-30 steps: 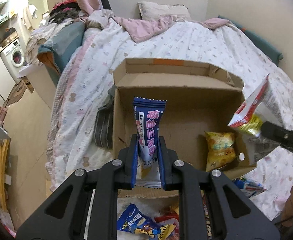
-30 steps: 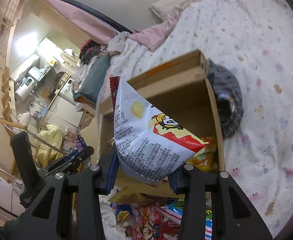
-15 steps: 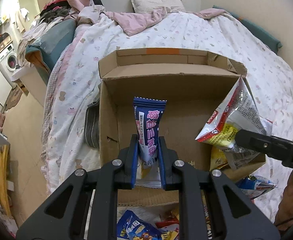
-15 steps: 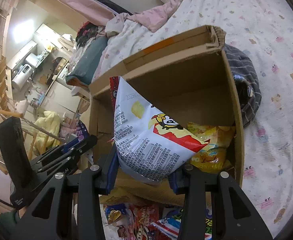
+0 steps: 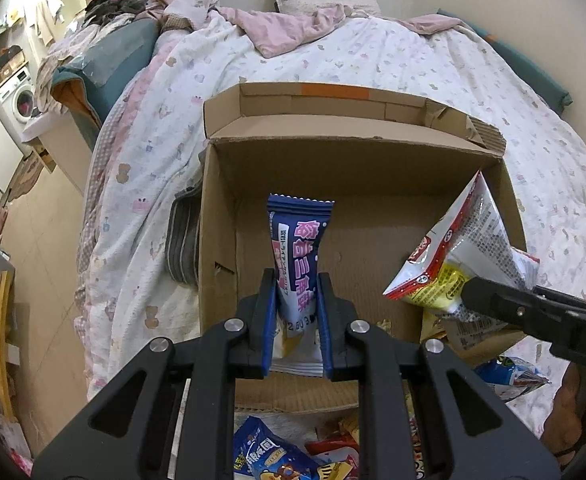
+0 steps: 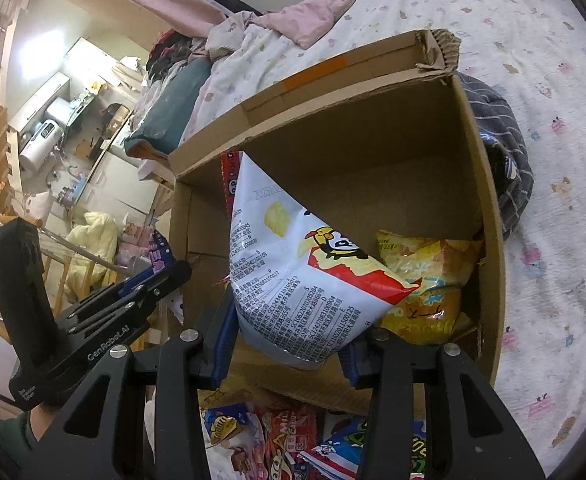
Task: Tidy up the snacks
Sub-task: 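Carry both snacks over the box and open both grippers to drop them, then withdraw both open grippers from the box toward the remaining snacks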
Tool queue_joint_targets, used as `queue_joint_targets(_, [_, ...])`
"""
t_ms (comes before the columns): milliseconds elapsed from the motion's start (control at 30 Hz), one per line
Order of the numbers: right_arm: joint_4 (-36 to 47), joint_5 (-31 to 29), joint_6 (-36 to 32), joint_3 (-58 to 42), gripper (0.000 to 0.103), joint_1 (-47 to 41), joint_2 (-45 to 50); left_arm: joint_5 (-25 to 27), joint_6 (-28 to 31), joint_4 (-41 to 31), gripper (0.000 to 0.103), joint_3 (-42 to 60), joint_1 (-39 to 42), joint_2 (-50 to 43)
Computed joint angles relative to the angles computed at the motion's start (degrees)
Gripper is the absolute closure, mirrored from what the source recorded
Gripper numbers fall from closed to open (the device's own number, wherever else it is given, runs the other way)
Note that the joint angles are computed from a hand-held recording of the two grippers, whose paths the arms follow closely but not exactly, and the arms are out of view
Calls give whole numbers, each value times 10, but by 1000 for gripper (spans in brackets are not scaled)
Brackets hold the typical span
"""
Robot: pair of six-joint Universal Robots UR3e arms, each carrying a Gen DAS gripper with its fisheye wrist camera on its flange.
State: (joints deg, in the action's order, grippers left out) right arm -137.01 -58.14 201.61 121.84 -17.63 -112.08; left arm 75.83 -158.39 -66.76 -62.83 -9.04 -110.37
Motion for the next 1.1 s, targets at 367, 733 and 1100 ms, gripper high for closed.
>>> queue_joint_targets(367, [4, 6, -6, -14, 45, 8, 19, -4, 1, -7, 65, 3, 2, 1])
queue_joint_targets(733, [-21, -10, 9, 4, 18, 1, 1, -6, -8, 8, 27, -9, 8, 10])
queue_joint_targets(1100, [-10, -20, 3, -3, 18, 8, -2, -4, -7, 20, 27, -20, 9, 16])
